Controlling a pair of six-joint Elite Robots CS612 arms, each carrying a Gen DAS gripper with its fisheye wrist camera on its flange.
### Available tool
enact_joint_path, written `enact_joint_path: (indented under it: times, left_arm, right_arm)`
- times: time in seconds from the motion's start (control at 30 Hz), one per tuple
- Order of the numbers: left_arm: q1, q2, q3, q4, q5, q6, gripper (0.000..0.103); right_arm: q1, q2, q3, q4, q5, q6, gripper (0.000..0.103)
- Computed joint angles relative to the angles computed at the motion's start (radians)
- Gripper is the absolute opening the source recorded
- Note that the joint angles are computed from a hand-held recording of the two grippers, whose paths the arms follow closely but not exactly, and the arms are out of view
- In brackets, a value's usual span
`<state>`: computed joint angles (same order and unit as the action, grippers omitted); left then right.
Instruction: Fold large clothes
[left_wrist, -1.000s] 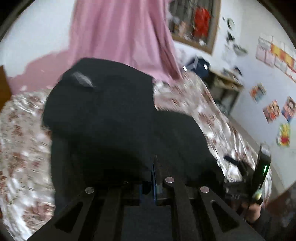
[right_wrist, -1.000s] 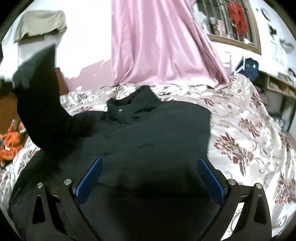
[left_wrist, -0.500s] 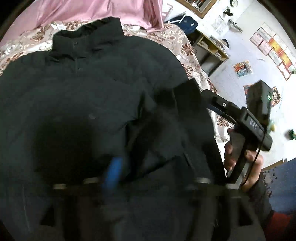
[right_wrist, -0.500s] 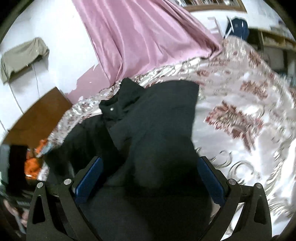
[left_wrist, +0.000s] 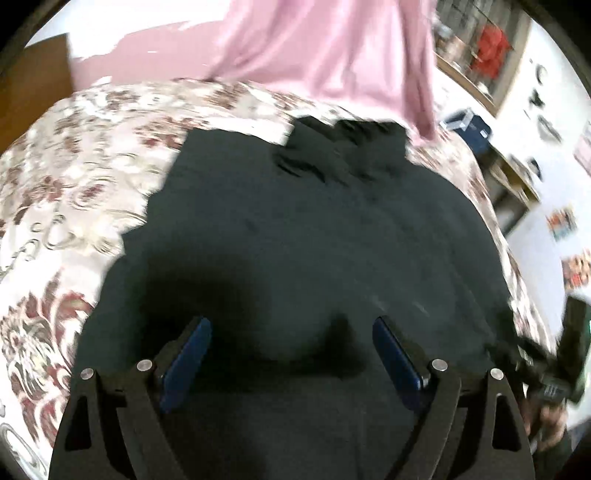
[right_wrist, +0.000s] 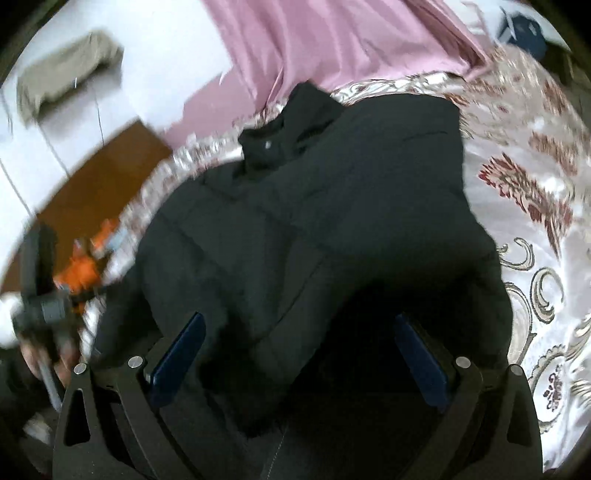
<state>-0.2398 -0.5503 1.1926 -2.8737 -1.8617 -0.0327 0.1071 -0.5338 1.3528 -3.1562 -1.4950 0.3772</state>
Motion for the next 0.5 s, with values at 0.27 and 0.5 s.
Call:
enact_joint_path:
  times: [0.27,0.5]
  left_arm:
    - [0.0,0.062,-0.129,0.128,0.08,0.011,0.088]
    - [0.016,0.072,-0.149,0.097,0.025,0.014,0.088]
  right_arm:
    - [0.035,-0.042,-0.042,0.174,-0.152,-0.063,0.004]
    - [0.07,-0.053,-0.14,0.25,-0.423,-0.242,0.003]
